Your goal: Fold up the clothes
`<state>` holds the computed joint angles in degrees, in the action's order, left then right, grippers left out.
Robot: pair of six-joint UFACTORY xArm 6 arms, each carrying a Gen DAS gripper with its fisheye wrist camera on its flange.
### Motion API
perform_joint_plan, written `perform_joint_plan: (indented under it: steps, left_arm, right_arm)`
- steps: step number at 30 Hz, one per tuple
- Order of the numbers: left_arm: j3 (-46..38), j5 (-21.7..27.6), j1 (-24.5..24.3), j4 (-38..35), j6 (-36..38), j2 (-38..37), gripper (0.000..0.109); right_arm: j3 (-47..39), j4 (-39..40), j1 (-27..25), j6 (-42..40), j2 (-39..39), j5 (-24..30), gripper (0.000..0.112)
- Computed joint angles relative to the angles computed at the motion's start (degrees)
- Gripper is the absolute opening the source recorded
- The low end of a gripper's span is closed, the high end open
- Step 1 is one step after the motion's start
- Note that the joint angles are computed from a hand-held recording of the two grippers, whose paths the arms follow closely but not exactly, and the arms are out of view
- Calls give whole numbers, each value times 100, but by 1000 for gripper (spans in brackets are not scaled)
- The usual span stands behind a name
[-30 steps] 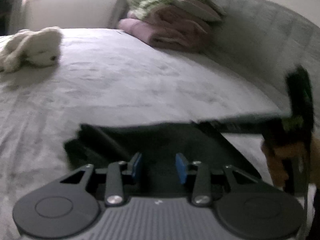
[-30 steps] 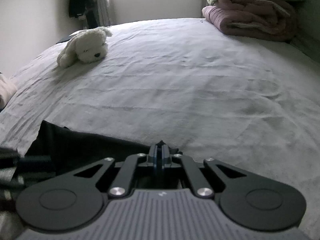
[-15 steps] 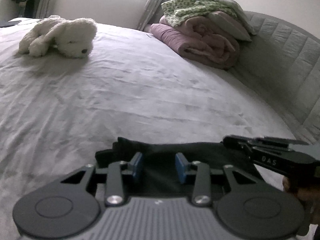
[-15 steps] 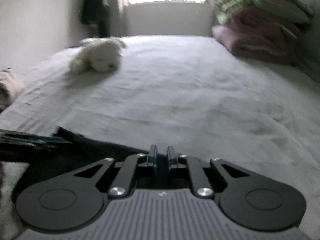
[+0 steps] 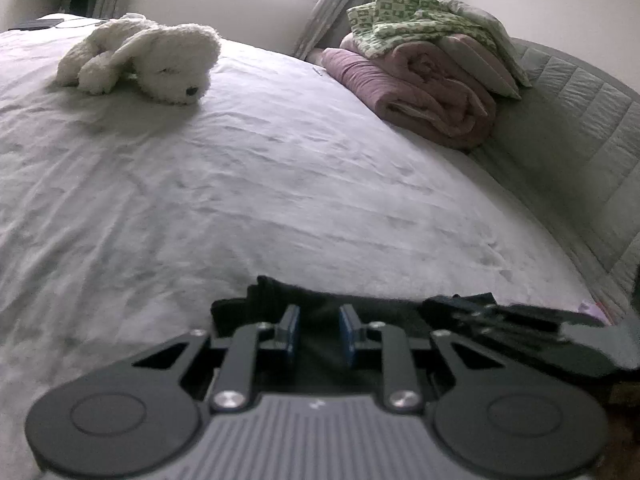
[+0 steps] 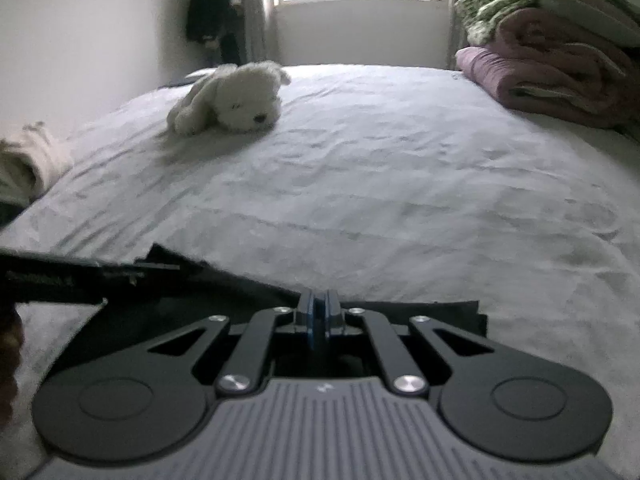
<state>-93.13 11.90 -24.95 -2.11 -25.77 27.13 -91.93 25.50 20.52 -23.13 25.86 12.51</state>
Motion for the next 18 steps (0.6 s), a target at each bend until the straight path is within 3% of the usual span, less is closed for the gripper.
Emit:
perform_joint_plan:
  steps: [3,7,10,13,18]
  left_arm:
    - [-33,43,-1,24,9,10,24]
    - [-69,100,4,146,-22,21,24]
    - [-71,149,7,377,-155,14,23]
    - [-66,150,11,425,-169,13,21]
    - [-53,142,23,370,-165,8,20]
  right_arm:
    - [237,454,36,-310,-386,158,11]
    - [610,1413,55,-1335,-934,884,12]
    - [831,1240,60,-1450,-1170,1473,12]
    - [1041,829,70,-1378,-1318,1667,11]
    - [1019,1274,-137,-1545,-1481,1999,13]
